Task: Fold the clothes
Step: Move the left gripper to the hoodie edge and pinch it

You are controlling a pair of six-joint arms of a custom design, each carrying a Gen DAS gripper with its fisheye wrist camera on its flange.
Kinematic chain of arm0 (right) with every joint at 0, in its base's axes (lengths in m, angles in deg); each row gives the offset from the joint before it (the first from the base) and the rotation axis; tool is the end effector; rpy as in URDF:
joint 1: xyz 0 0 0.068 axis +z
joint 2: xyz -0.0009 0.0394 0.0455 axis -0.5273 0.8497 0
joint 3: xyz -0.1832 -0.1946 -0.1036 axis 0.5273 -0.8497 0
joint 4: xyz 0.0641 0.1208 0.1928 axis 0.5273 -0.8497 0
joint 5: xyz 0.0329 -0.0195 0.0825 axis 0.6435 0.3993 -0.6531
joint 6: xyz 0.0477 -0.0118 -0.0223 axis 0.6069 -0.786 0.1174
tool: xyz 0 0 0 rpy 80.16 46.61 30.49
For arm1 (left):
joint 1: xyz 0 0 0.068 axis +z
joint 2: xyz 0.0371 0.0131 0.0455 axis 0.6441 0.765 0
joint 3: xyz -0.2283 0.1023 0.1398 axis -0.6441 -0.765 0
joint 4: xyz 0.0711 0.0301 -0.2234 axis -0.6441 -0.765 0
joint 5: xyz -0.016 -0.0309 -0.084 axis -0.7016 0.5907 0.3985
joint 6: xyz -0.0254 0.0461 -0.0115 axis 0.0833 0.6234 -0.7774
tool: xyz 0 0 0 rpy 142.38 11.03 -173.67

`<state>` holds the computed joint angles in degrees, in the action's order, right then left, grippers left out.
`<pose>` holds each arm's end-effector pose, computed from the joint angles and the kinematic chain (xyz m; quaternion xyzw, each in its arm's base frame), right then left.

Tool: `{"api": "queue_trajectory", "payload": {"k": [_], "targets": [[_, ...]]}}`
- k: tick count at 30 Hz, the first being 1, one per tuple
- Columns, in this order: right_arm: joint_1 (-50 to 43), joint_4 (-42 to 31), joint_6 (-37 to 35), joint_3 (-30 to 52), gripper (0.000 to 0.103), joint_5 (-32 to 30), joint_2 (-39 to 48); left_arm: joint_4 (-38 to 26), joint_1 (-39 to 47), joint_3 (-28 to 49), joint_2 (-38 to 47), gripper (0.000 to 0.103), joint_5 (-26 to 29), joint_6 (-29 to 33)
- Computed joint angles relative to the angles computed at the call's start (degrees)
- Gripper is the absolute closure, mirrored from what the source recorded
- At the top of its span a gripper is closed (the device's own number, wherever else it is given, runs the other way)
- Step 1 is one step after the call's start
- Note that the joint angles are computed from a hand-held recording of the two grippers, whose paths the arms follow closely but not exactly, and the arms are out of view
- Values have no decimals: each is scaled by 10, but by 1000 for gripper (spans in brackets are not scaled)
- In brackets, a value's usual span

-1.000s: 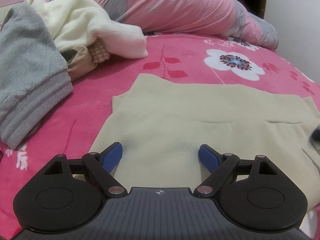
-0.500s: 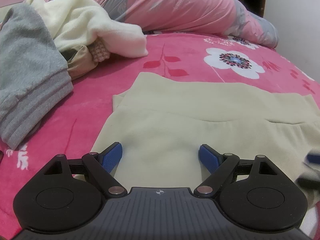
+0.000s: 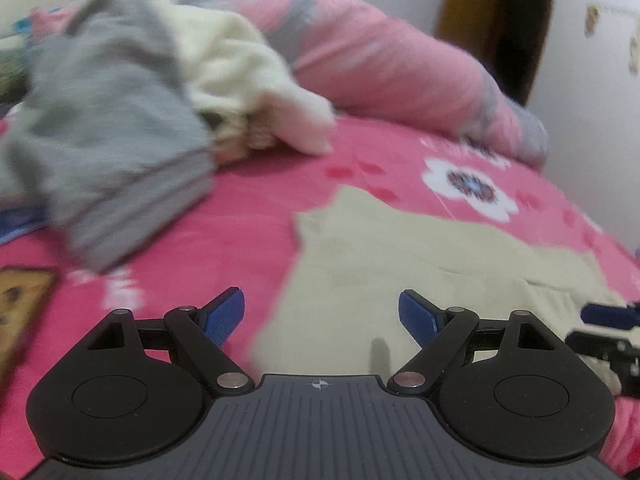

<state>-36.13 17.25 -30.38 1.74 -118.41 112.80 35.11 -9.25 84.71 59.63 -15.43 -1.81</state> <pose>0.2359 0.0040 0.1403 -0.3596 0.8061 0.1500 0.4454 0.1528 -0.1376 0.1257 -0.1982 0.8554 -0.0094 0.4785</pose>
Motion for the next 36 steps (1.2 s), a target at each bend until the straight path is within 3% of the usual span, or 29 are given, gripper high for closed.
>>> {"api": "queue_trajectory", "payload": {"k": [4,8,11,14,18,20,23,27,32,36], "targets": [[89,22,49,11,64,-11,15,-116,-53,-23,-55,20,-43,-105],[168,98,49,5,65,41,116,-143,-84,-48,-70,29,-50,-175],[204,135,43,3,63,65,163,-101,-97,-79,-80,39,-49,-191],[190,42,47,30,65,50,110,-17,-102,-119,-99,44,-37,-176],[162,71,21,-10,64,29,63,139,-86,-164,-79,46,8,-125],[163,100,-8,-39,64,31,45,188,-66,-166,-48,47,37,-107],[173,133,-19,-65,63,67,24,243,-31,-160,-4,49,86,-75],[132,121,3,-52,63,95,21,295,9,-142,52,50,158,-42],[66,100,40,3,63,145,67,311,34,-125,81,45,193,-18],[29,110,61,36,63,178,118,411,87,-148,122,42,263,0]]}}
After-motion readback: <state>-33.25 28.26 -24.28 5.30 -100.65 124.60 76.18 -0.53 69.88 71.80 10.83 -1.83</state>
